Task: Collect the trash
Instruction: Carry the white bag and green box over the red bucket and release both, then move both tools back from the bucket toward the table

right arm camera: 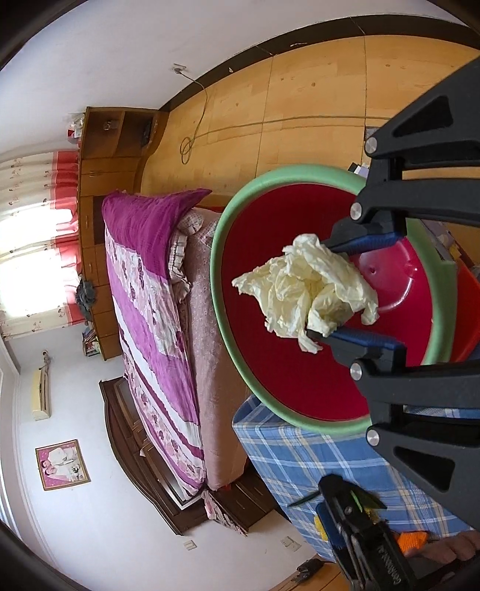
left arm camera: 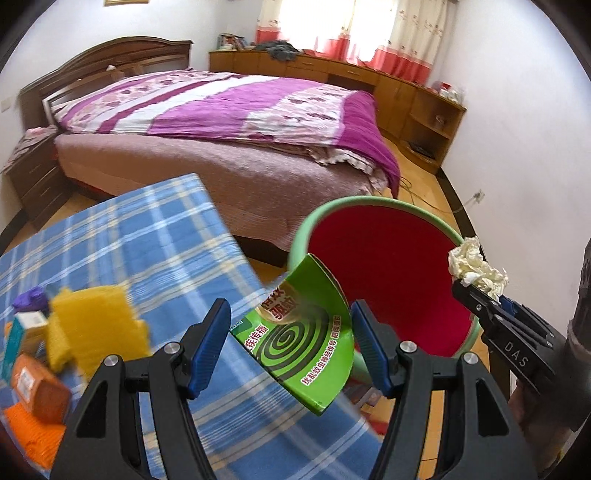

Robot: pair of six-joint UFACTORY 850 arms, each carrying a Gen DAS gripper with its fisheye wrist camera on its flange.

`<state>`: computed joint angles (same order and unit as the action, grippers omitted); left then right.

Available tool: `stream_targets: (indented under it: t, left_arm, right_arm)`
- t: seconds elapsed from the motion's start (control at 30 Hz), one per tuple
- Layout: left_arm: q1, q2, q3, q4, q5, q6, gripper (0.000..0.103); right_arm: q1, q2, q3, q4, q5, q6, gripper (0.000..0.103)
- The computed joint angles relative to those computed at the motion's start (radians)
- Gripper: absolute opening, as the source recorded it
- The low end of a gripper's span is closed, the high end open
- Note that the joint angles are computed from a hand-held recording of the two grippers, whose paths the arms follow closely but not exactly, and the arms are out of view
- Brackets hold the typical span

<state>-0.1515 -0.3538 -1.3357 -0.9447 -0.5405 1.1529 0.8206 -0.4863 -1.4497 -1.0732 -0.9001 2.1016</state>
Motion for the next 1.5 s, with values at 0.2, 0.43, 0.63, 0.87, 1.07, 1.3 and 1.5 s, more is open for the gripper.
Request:
stream_targets:
  t: [0.2,0.43,0.63,0.87,1.07,1.3,1.5]
  left_arm:
    - [-0.036,-0.027,-0.023,-0.03,-0.008,0.049,0.067]
    - [-0.058,-0.052,-0.048,-0.033,-0.02,0.067,0.068]
    - [-0.065,-0.051,-0.041,-0.059,-0.012,0.097,0.074]
    - [-0.049,-0.032,-0.029,-0.05,-0.039,0.07,0.074]
    - [-0.012,0.005,-0.001,-0.028,-0.045,0.031,0.074]
    - [0.044,0.047,0.034,-0.013,-0.054,-0.005,0.074]
    - [0.101,0.092,0.076,-0.011,-0.043,-0.013,0.074]
  right_arm:
    - [-0.01,0.024,0.035,-0.045,0.021,0.039,0.051]
    - [-0.012,0.05,0.068,-0.081,0.031,0.087,0.059]
    - [-0.013,0.062,0.082,-0.082,0.036,0.109,0.06]
    - [-0.009,0.068,0.088,-0.086,0.036,0.114,0.062]
    - [0.021,0.061,0.065,-0.083,0.013,0.112,0.07]
    - [0.054,0.037,0.011,-0.068,0.001,0.085,0.079]
    - [0.082,0.008,-0.046,-0.061,-0.004,0.061,0.081]
